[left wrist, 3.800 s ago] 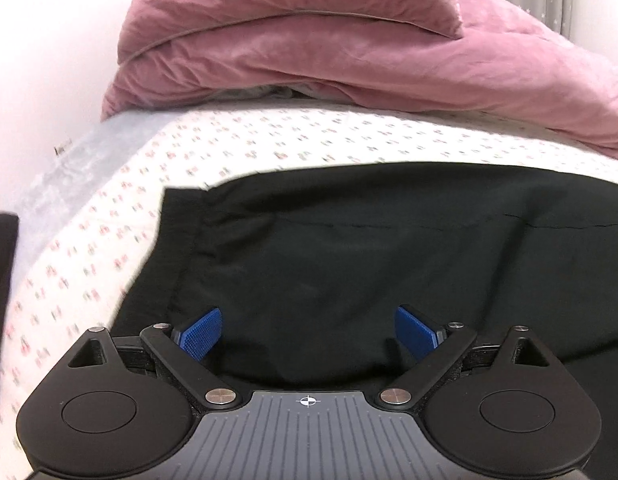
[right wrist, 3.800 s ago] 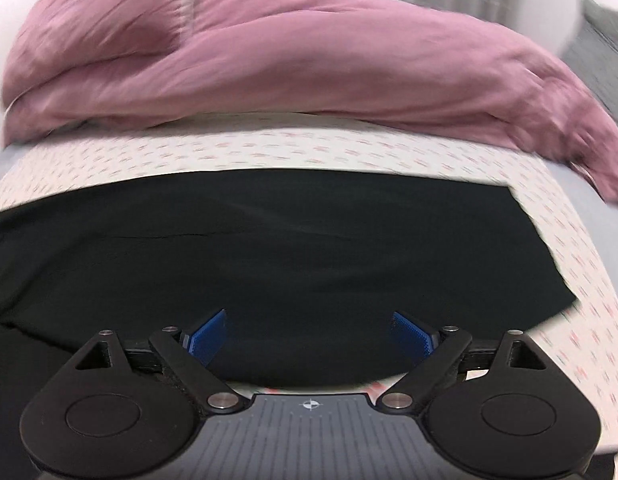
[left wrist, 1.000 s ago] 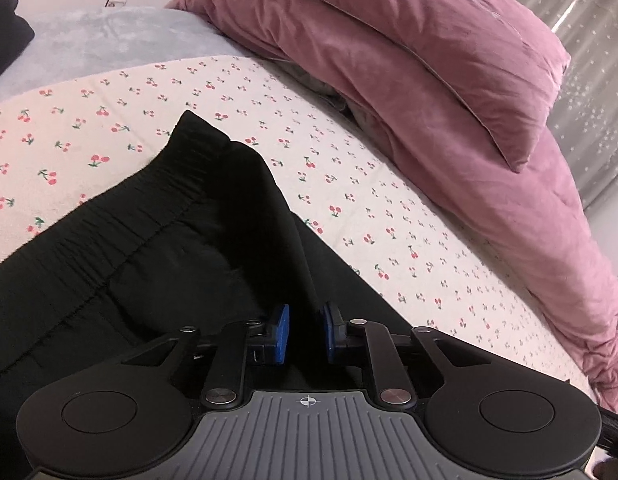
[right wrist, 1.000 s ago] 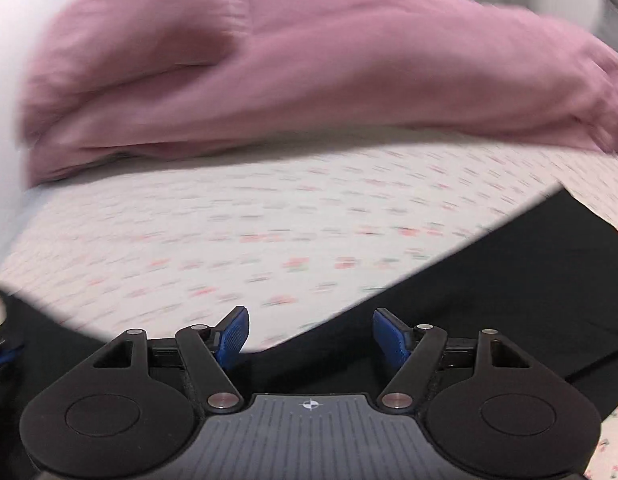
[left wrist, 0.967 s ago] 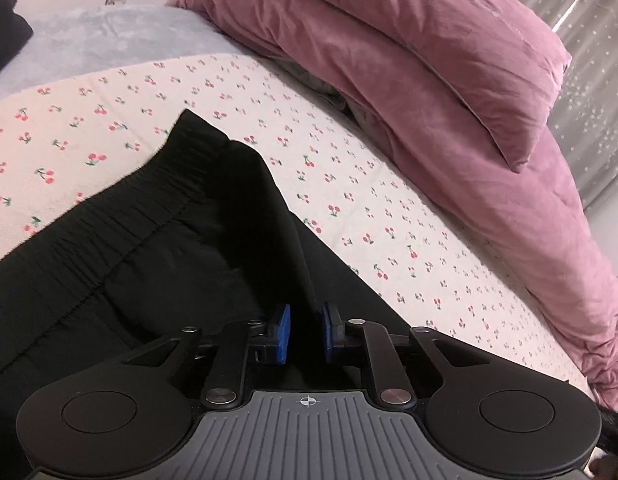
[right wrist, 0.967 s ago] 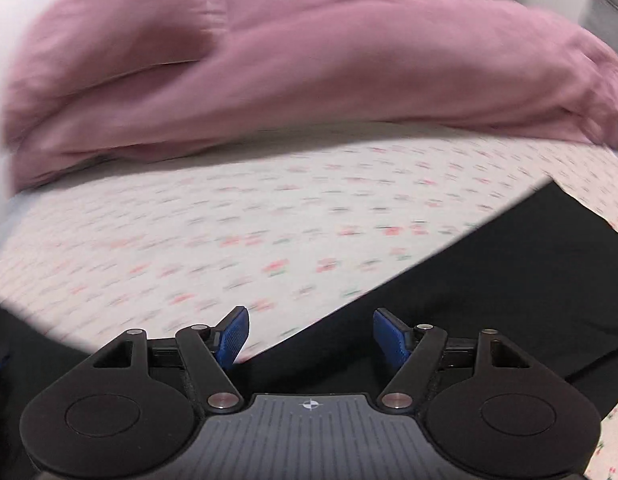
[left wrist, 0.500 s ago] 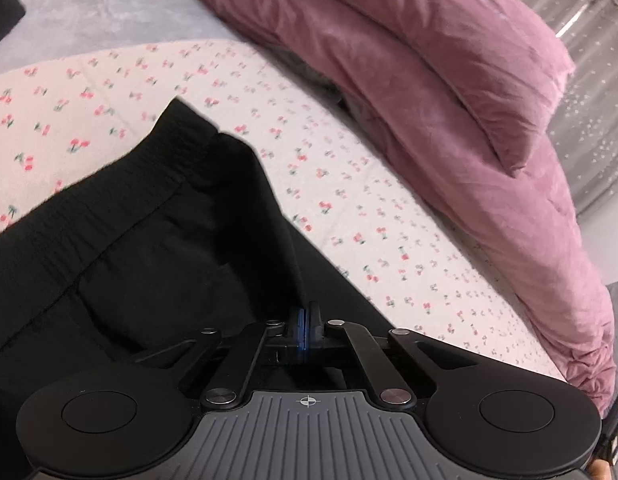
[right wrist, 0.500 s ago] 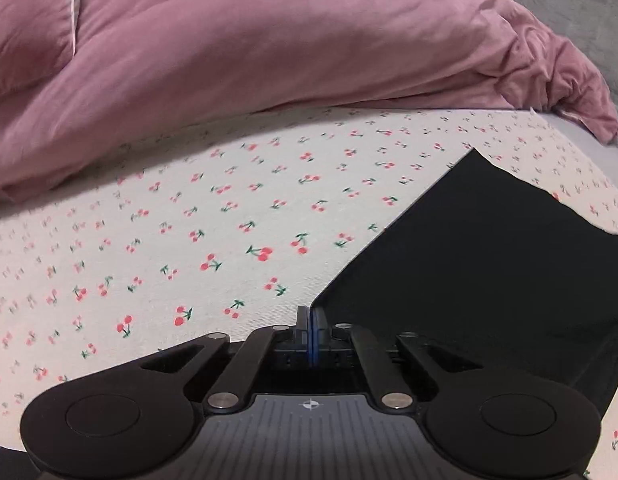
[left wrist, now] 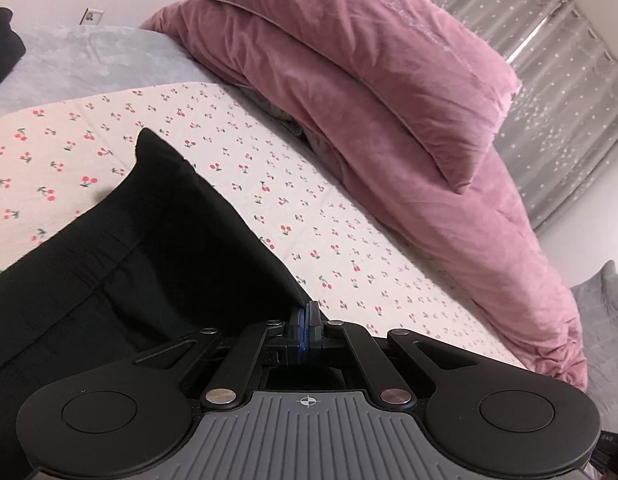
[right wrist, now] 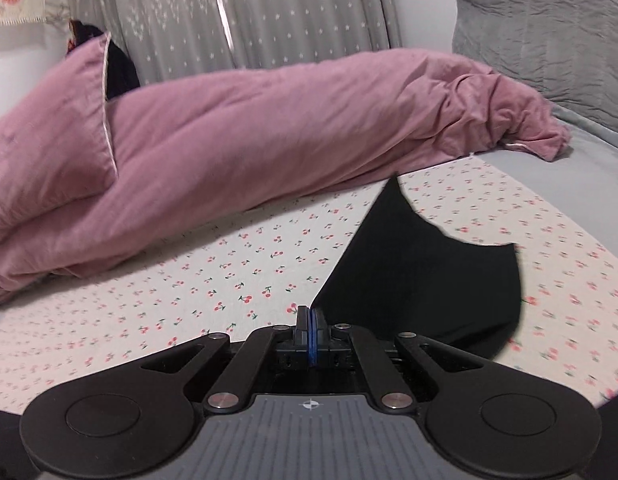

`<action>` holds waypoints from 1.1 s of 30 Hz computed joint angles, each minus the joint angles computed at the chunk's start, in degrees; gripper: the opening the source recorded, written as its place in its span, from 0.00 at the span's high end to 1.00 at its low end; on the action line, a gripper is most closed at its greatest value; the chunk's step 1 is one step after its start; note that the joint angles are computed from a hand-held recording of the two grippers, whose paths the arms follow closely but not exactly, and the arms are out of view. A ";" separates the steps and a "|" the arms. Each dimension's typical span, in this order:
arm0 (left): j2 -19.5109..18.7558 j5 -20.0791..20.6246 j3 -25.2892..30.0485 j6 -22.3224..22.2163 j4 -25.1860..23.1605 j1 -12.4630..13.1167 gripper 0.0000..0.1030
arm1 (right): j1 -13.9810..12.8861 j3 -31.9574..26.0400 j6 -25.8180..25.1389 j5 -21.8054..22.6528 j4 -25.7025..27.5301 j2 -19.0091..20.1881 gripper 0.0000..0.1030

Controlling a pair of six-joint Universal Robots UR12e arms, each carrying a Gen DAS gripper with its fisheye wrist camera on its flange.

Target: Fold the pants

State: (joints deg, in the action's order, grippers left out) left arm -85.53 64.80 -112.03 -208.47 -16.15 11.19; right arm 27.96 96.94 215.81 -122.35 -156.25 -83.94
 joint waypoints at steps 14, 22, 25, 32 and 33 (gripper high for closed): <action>10.77 -9.43 -6.91 14.99 -11.76 6.15 1.00 | 3.99 12.92 -0.51 2.11 0.63 -10.20 1.00; 15.26 -13.75 -9.12 25.37 -27.22 9.96 1.00 | 4.96 15.93 -2.13 3.96 6.79 -12.33 1.00; 16.52 -13.55 -9.70 27.93 -31.20 10.71 1.00 | 5.02 16.03 -3.15 4.92 10.52 -12.53 0.99; 17.89 -11.69 -9.15 30.43 -35.29 11.24 0.77 | 5.59 16.09 -6.21 3.98 10.44 -13.09 0.59; 18.45 -10.14 -9.36 30.49 -32.98 10.75 0.59 | 5.96 16.20 -7.67 2.96 8.40 -13.09 0.56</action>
State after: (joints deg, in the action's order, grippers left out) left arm -67.08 54.66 -121.39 -177.98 -49.13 21.93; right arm 33.91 113.15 208.14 -119.39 -147.85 -97.02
